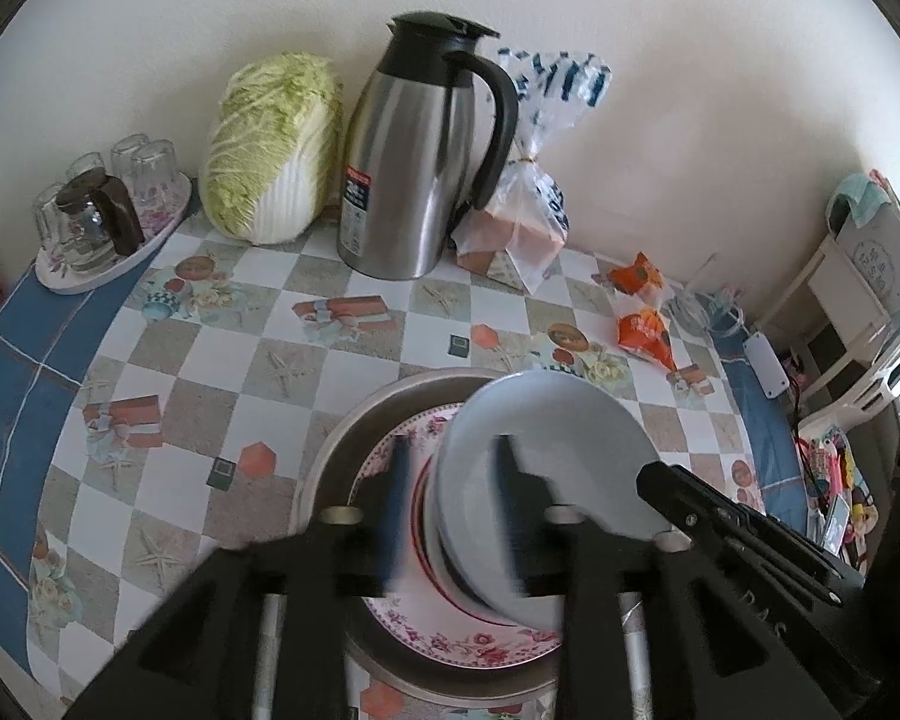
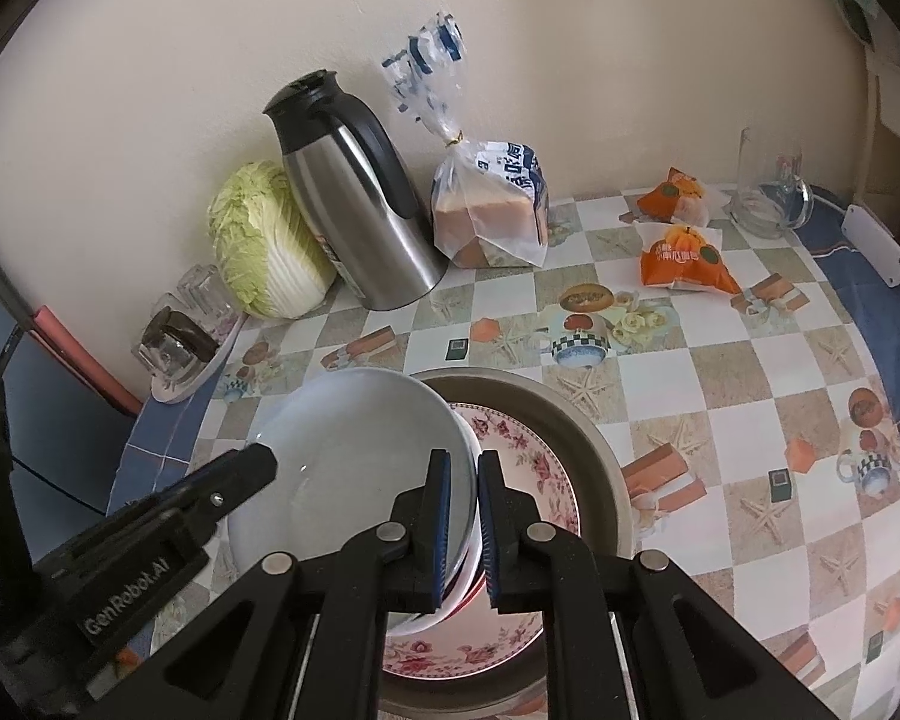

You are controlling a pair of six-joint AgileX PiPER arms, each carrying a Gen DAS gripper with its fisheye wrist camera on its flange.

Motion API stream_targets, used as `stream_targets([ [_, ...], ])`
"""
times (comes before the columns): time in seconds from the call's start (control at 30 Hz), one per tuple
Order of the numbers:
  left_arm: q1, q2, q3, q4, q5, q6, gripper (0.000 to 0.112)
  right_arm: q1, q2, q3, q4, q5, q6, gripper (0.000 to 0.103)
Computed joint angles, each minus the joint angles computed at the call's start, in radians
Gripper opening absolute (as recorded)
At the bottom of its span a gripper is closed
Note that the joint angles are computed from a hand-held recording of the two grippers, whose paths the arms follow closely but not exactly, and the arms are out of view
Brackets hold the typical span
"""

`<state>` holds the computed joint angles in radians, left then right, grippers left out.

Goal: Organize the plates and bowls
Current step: 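Carry the white round bowl to the basin and lower it in, then open both tools and pull them back from the stacked dishes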

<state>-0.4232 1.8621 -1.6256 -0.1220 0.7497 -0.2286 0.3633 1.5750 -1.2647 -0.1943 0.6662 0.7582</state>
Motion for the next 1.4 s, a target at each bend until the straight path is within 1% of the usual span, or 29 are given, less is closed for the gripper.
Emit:
stream_targets([
  [0.03,0.002,-0.009,0.012,0.003,-0.01,-0.005,0.056,0.003,-0.002,0.001,-0.003,0.001,0.0,0.018],
  [0.1,0.002,-0.028,0.04,0.03,-0.027,-0.035,0.066,0.014,-0.009,0.003,-0.02,0.009,0.011,0.048],
  [0.13,0.001,-0.037,0.053,0.047,-0.036,-0.053,0.069,0.021,-0.012,0.004,-0.036,0.013,0.024,0.053],
  [0.17,0.001,-0.049,0.072,0.063,-0.048,-0.069,0.074,0.031,-0.015,0.006,-0.062,0.022,0.044,0.055],
  [0.23,0.004,-0.07,0.108,0.079,-0.07,-0.09,0.079,0.042,-0.023,0.014,-0.084,0.027,0.056,0.056],
  [0.3,0.006,-0.096,0.153,0.107,-0.097,-0.121,0.088,0.05,-0.037,0.033,-0.102,0.023,0.079,0.065],
  [0.37,0.007,-0.12,0.197,0.127,-0.122,-0.14,0.092,0.056,-0.053,0.054,-0.123,0.02,0.104,0.07],
  [0.43,0.007,-0.148,0.246,0.16,-0.143,-0.171,0.093,0.061,-0.066,0.069,-0.135,0.02,0.113,0.074],
  [0.47,0.005,-0.159,0.265,0.179,-0.149,-0.189,0.094,0.065,-0.077,0.079,-0.149,0.018,0.124,0.077],
  [0.5,0.004,-0.169,0.282,0.204,-0.147,-0.21,0.095,0.069,-0.086,0.087,-0.163,0.019,0.138,0.081],
  [0.53,-0.002,-0.182,0.302,0.249,-0.147,-0.254,0.095,0.073,-0.093,0.093,-0.173,0.02,0.148,0.082],
  [0.6,-0.016,-0.208,0.345,0.337,-0.148,-0.344,0.095,0.084,-0.109,0.11,-0.209,0.021,0.182,0.091],
  [0.63,-0.017,-0.219,0.364,0.349,-0.154,-0.358,0.095,0.091,-0.117,0.118,-0.231,0.024,0.201,0.094],
  [0.67,-0.016,-0.234,0.388,0.356,-0.162,-0.371,0.095,0.102,-0.126,0.131,-0.263,0.029,0.23,0.101],
  [0.7,-0.016,-0.243,0.405,0.365,-0.168,-0.383,0.095,0.108,-0.133,0.141,-0.28,0.033,0.245,0.103],
  [0.87,-0.031,-0.279,0.461,0.437,-0.166,-0.438,0.095,0.127,-0.166,0.198,-0.304,0.033,0.286,0.103],
  [0.97,-0.051,-0.289,0.471,0.52,-0.115,-0.529,0.095,0.152,-0.18,0.227,-0.334,0.042,0.319,0.103],
  [1.0,-0.053,-0.292,0.478,0.532,-0.117,-0.541,0.095,0.161,-0.182,0.234,-0.342,0.047,0.327,0.103],
  [1.03,-0.05,-0.296,0.486,0.532,-0.121,-0.543,0.095,0.169,-0.184,0.239,-0.348,0.052,0.334,0.103],
  [1.13,-0.03,-0.293,0.49,0.467,-0.13,-0.494,0.095,0.189,-0.185,0.254,-0.358,0.06,0.355,0.103],
  [1.17,-0.028,-0.287,0.485,0.454,-0.124,-0.483,0.095,0.191,-0.183,0.26,-0.351,0.057,0.356,0.103],
  [1.3,-0.048,-0.244,0.45,0.473,-0.071,-0.479,0.095,0.187,-0.16,0.265,-0.319,0.05,0.332,0.103],
  [1.4,-0.044,-0.228,0.438,0.439,-0.063,-0.439,0.095,0.183,-0.138,0.263,-0.311,0.05,0.32,0.103],
])
